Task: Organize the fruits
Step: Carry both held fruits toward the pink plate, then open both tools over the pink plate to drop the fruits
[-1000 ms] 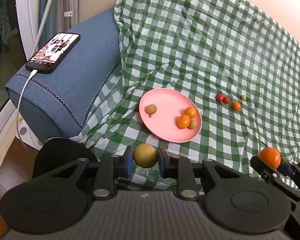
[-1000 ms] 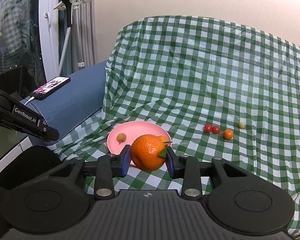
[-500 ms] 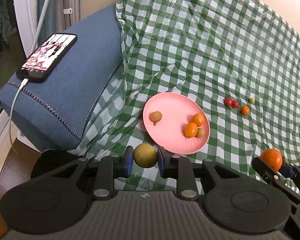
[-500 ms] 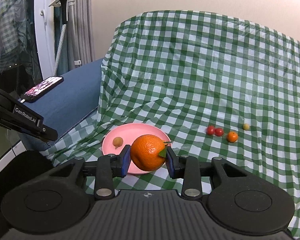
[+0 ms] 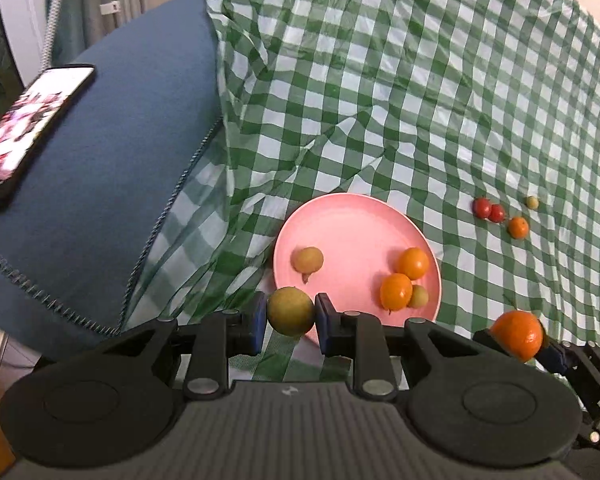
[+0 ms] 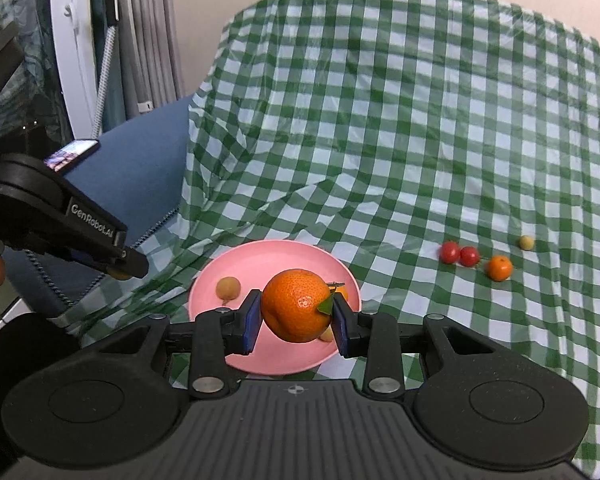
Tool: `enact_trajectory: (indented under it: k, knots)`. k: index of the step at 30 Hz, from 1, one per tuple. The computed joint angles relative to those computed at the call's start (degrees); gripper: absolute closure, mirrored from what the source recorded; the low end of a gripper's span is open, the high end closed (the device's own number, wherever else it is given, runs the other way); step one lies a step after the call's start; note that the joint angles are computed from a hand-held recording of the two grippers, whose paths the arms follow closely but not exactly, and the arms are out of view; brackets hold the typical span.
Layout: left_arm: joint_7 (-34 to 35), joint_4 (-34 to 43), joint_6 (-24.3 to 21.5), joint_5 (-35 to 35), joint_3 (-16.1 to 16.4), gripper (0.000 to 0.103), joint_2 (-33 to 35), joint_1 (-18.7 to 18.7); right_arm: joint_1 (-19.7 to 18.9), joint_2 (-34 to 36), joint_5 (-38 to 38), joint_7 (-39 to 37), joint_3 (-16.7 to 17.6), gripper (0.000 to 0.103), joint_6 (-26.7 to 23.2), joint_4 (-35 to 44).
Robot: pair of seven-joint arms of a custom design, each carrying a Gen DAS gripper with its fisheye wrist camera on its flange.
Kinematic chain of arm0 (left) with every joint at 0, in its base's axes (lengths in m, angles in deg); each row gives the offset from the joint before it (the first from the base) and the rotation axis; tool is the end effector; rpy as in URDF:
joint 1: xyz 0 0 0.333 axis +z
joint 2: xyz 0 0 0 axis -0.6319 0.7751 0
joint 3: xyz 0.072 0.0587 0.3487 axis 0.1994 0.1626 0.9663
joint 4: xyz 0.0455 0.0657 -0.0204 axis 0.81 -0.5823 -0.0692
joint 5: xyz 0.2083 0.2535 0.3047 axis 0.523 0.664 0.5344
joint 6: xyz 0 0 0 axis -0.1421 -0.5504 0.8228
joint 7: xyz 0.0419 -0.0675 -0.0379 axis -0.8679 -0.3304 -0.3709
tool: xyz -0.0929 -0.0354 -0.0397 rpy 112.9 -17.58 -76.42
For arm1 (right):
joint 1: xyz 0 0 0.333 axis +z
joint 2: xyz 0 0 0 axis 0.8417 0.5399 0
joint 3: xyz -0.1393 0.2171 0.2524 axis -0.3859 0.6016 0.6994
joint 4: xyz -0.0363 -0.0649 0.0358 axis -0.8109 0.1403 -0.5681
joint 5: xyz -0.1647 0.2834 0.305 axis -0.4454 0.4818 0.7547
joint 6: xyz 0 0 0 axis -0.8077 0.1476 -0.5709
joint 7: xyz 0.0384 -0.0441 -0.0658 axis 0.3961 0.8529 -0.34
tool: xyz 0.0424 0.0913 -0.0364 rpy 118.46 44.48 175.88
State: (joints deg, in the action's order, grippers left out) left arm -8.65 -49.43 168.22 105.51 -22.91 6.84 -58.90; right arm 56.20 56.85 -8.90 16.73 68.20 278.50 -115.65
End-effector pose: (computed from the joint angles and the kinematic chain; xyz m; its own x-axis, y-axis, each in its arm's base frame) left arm 0.6922 -0.3361 0.4722 0.1732 -0.9807 0.0908 -0.8513 -0.1954 -0.4869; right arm 0.6337 0.1720 0.4311 0.2982 -0.9543 -0.0209 -0.5522 -0.1546 -0.8192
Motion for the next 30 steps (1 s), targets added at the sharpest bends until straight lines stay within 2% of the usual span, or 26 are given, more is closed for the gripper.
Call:
enact_trajectory:
  k: [3,8,11,18,19,20,21,22,23,24,25,27,30]
  knots:
    - [2.67,4.68,-1.70,-1.10,-0.20,0.075,4.26,0.24,1.66,3.49,0.79,-1.17,-1.47,0.065,-2.05,3.72]
    - [7.43,12.53,-5.00,-4.72,-0.22,0.075,11.29,0.32,2.28,8.78,3.24,-5.45,-1.22,0.065,-4.99,9.38]
    - [9.42,16.39,-6.72,-5.80,0.30,0.075,14.54,-0.11,3.88,11.38,4.45,-8.00,-2.38,0.065,-6.50,12.12]
    - [13.92,23.29,-9.89,-8.23,0.69,0.075,20.03,-0.12,4.56,15.59,9.41,-12.68,-2.24,0.065,-10.14,16.95]
    - [14.55,23.93,-10.19,-8.88,0.55,0.069,20.50,0.07,4.38,16.02,10.17,-13.44,-1.92,0.064,-10.41,17.51]
    - [15.16,24.35,-10.28,-9.47,0.45,0.046,20.79,0.26,3.97,16.43,10.92,-14.34,-1.29,0.064,-10.40,18.02]
    - [15.23,24.30,-10.08,-9.63,0.66,0.031,20.69,0.20,3.24,16.73,11.58,-15.52,-0.26,0.060,-9.69,18.18]
    - [14.54,23.90,-9.55,-9.15,1.32,0.005,20.29,-0.21,2.49,16.78,11.92,-16.80,0.79,0.047,-9.21,18.18]
    - [12.91,22.49,-8.02,-7.77,2.47,0.000,19.24,-1.00,3.17,16.58,11.97,-17.30,0.15,0.041,-8.50,18.07]
    - [11.04,19.83,-5.05,-5.77,3.70,0.000,17.57,-1.77,4.41,16.10,11.74,-17.53,-1.20,0.029,-7.27,17.55]
    - [10.84,18.35,-3.40,-4.93,3.78,0.000,16.54,-1.71,4.44,15.68,11.52,-18.03,-1.24,0.022,-6.52,17.02]
    - [11.24,16.48,-2.80,-4.60,3.28,0.000,14.94,-1.27,2.75,14.12,11.43,-18.91,0.52,0.021,-6.30,15.25]
    - [8.68,11.25,-2.05,-3.23,3.45,0.000,10.83,-1.65,3.00,10.35,12.85,-17.89,0.13,0.016,-6.74,11.44]
